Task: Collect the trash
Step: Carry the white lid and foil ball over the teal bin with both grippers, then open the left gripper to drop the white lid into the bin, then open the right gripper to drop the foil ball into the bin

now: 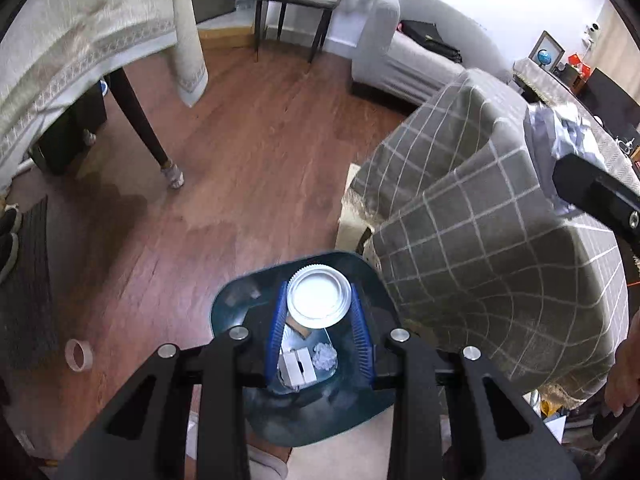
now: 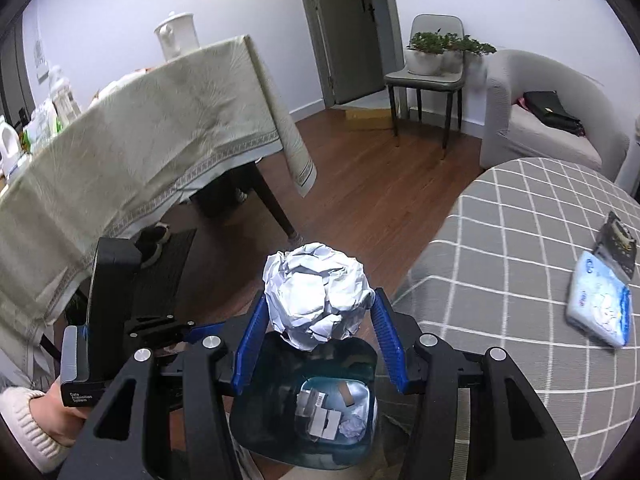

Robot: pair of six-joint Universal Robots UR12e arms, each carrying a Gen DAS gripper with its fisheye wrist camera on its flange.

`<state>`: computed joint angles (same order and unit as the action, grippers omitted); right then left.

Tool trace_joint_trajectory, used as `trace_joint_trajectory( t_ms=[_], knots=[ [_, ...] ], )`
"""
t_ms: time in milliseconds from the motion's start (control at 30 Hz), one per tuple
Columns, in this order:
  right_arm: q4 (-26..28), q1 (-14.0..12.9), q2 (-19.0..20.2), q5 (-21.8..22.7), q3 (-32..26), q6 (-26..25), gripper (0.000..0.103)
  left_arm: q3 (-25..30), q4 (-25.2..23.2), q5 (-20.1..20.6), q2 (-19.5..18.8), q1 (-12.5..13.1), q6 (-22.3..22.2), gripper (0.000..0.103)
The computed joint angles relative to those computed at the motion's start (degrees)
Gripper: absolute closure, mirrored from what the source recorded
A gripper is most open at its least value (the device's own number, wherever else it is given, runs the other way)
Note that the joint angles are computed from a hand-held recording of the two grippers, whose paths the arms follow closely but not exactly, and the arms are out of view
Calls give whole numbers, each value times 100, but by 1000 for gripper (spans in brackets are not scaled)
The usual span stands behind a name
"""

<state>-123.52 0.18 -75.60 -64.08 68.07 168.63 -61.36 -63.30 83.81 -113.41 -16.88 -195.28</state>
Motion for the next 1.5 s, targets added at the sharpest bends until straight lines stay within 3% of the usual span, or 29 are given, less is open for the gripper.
trace_joint_trajectory(
  t_ms=[167, 400, 733, 833, 900, 967, 1367, 1500],
  knots=[
    [257, 64, 65, -29, -106, -92, 50, -158, -175, -195, 41, 47, 42, 70],
    [754, 153, 166, -151, -219, -273, 50, -291, -454, -81, 32, 62, 202, 69],
    [958, 276, 290, -202, -327, -318, 50, -414, -869, -219, 4, 93, 470, 69],
    [1026, 329, 345, -257, -366, -315, 50, -479, -829, -228, 36, 116, 489, 65],
    [1078, 355, 379, -304, -393, -318, 50, -517, -760, -281, 74, 143, 476, 54],
    [1146, 381, 417, -372, -421, -315, 50, -583, -655, -334, 126, 179, 458, 51],
    [1501, 530, 541, -715, -452, -476, 50, -740, 158, 20, 410, 306, 253, 49],
    [1669, 565, 562, -875, -395, -542, 50, -717, 392, 143, 463, 340, 129, 53]
  ],
)
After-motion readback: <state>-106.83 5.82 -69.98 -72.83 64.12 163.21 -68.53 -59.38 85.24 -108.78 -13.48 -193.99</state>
